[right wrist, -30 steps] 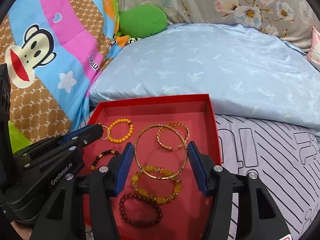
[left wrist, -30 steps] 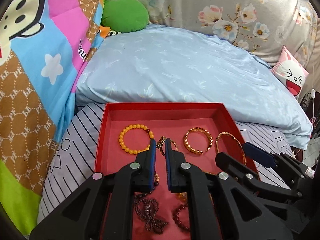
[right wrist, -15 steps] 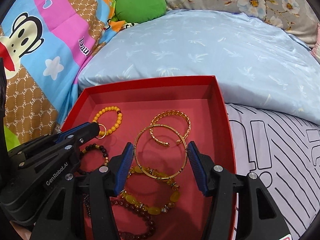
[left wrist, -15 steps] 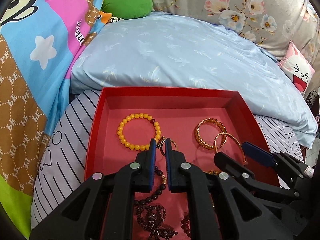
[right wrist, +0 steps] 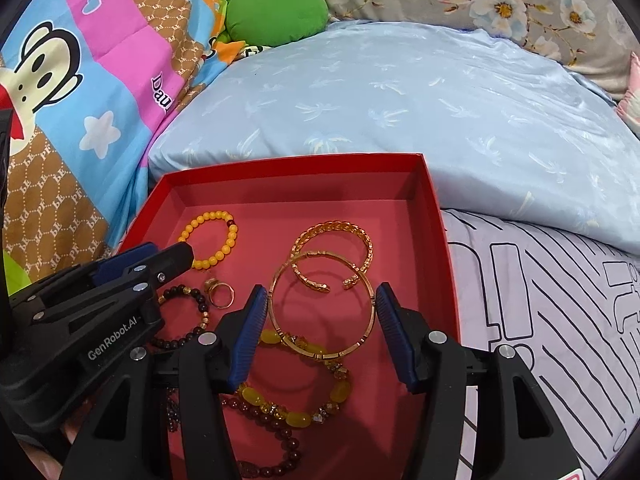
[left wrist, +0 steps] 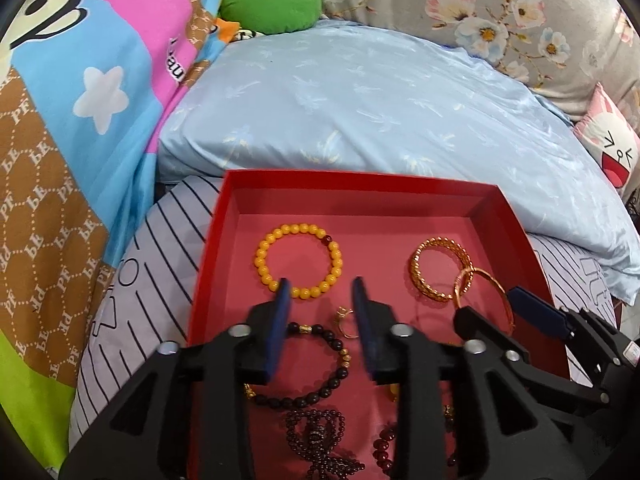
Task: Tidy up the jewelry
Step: 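Carry the bangle and ring into the red tray and open both tools, then lower the left tool around the small gold hoop ring and close on it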
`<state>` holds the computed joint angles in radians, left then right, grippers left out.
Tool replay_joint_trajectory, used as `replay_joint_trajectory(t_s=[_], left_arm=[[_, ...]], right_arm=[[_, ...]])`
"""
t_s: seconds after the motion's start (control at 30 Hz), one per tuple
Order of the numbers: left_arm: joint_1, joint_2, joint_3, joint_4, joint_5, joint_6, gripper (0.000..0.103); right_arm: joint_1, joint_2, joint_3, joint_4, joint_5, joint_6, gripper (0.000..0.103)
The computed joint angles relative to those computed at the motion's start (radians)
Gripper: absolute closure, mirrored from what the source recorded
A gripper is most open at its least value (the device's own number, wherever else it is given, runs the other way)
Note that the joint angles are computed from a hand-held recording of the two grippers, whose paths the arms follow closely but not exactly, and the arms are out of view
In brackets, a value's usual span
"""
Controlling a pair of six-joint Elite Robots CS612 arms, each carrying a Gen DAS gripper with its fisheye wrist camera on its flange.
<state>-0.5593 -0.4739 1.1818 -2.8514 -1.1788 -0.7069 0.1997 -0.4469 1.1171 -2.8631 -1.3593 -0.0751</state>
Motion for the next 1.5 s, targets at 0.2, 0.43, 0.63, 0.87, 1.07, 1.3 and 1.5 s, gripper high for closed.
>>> replay_joint_trajectory(t_s=[0.2, 0.43, 0.63, 0.87, 1.07, 1.3, 1.5], left_arm=[[-0.007, -0.021, 0.033, -0.020, 0.035, -0.010, 0.053], [-0.033, -0.072, 0.121, -0.085, 0.071, -0.004, 0.047], [-0.056, -0.113, 0.203, -0.129, 0.070, -0.034, 0.047], [-0.090, -0.160, 0.303, -0.169, 0.086, -0.067, 0.047], [-0.115, -0.192, 0.379, -0.199, 0.075, -0.107, 0.047], [-0.150, -0.222, 0.466, -0.214, 0.089, -0.154, 0.047], [-0.183, -0.238, 0.531, -0.217, 0.069, -0.199, 0.047]], right_arm=[[-0.006, -0.030, 0.055, -0.049, 0.001, -0.002, 0.043], [-0.013, -0.099, 0.179, -0.141, 0.021, -0.019, 0.042], [-0.020, -0.153, 0.279, -0.187, 0.032, -0.020, 0.041], [-0.027, -0.209, 0.399, -0.262, 0.019, -0.029, 0.041], [-0.039, -0.249, 0.492, -0.297, 0.023, -0.018, 0.041], [-0.055, -0.283, 0.586, -0.339, 0.014, -0.006, 0.041], [-0.068, -0.307, 0.665, -0.385, -0.013, -0.009, 0.041]])
